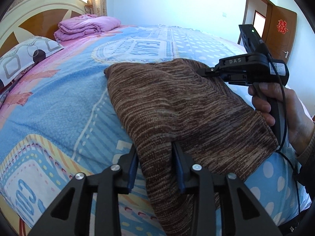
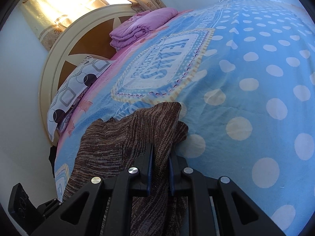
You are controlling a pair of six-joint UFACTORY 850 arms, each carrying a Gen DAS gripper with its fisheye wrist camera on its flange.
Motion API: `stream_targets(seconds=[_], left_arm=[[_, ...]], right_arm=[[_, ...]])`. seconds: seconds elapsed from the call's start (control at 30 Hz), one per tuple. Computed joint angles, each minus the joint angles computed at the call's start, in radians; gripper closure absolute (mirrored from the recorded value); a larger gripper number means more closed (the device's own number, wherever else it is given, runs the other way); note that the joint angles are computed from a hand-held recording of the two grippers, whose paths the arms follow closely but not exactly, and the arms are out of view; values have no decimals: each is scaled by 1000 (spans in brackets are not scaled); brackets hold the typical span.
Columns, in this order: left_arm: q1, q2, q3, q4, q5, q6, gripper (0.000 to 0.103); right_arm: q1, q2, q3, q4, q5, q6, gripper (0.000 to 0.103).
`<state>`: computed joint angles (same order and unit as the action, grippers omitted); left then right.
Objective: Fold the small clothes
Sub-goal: 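Open both grippers to release the folded end onto the sweater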
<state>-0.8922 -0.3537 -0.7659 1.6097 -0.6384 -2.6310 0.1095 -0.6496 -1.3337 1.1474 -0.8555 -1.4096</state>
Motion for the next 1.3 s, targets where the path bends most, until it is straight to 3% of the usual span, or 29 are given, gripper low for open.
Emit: stream_targets(seconds=[0.13, 0.27, 0.3, 0.5, 0.57, 0.63, 0.67, 0.8, 1.03, 1.13, 1.3], left_arm=[[-24, 27, -6, -70, -44, 67, 60], [-64, 50, 5, -82, -198, 61, 26], [-67, 44, 0, -102, -233, 76, 23], [-13, -15, -25, -147, -249, 117, 22], [2, -32, -34, -152, -262, 118, 12], [24, -46, -45, -182, -248, 146, 3], [32, -49, -52, -200, -230, 159, 2], [30, -80, -85, -264, -224, 218, 0], [21, -76, -68, -262, -215, 143, 0], [36, -62, -51, -224, -179, 103, 0], [1, -25, -27, -207, -183, 68, 0]], right_arm=[[-11, 31, 26, 8, 4, -28, 84], [-44, 108, 102, 43, 8, -108, 69], [-54, 150, 144, 53, 14, -152, 68], [-111, 282, 314, -32, -187, -272, 68], [-104, 308, 363, -66, -125, -283, 68], [-91, 323, 407, -93, 32, -257, 69], [-100, 323, 419, -72, 66, -278, 72], [-138, 307, 419, -44, 23, -286, 73], [-145, 364, 503, 66, 89, -433, 73], [-162, 360, 514, 112, 61, -473, 73], [-201, 401, 540, 140, 34, -457, 71]])
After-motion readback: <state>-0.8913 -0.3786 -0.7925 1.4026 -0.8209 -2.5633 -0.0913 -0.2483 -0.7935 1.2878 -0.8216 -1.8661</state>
